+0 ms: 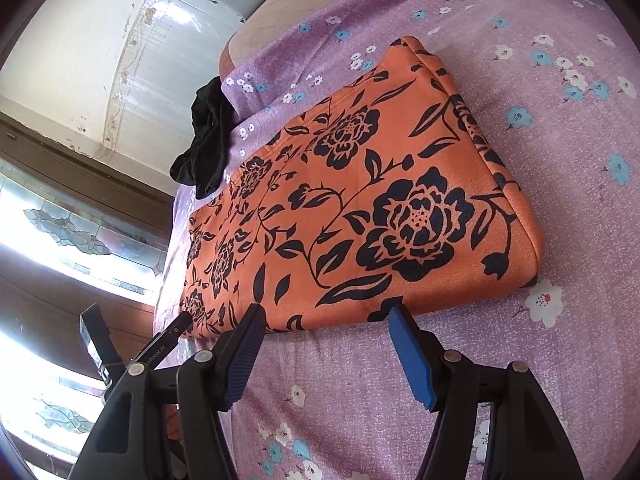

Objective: Fold small clothes

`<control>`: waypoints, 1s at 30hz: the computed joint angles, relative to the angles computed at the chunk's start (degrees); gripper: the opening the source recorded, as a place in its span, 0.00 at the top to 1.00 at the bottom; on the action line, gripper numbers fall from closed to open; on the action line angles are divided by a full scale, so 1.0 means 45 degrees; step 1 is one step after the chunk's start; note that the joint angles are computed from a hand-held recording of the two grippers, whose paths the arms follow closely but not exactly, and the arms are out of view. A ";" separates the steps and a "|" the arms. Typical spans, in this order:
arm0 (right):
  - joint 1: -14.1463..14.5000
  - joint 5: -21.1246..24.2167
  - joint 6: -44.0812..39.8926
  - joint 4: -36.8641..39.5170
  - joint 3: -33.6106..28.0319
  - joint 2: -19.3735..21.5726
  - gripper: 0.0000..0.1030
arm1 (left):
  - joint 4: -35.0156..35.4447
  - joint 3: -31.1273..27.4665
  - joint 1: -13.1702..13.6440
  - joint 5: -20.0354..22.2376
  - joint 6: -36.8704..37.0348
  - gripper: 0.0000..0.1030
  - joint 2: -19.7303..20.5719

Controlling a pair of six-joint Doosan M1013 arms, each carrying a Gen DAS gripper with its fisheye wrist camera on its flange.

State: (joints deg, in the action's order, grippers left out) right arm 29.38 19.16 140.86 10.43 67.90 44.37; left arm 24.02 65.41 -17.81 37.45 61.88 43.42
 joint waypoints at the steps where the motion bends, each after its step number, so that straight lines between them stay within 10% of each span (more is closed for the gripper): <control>1: -0.0005 -0.0002 -0.0071 0.0088 -0.0002 0.0006 0.34 | -0.0056 -0.0004 0.0007 0.0008 0.0040 0.00 0.0006; 30: -0.0207 0.0136 -0.1342 0.2514 -0.0109 0.0337 0.34 | -0.4063 -0.0991 0.0403 0.1230 0.2721 0.00 0.0567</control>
State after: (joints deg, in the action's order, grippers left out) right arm 28.45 19.78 134.82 21.75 67.41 45.88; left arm 5.74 60.94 -15.99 42.99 74.12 45.97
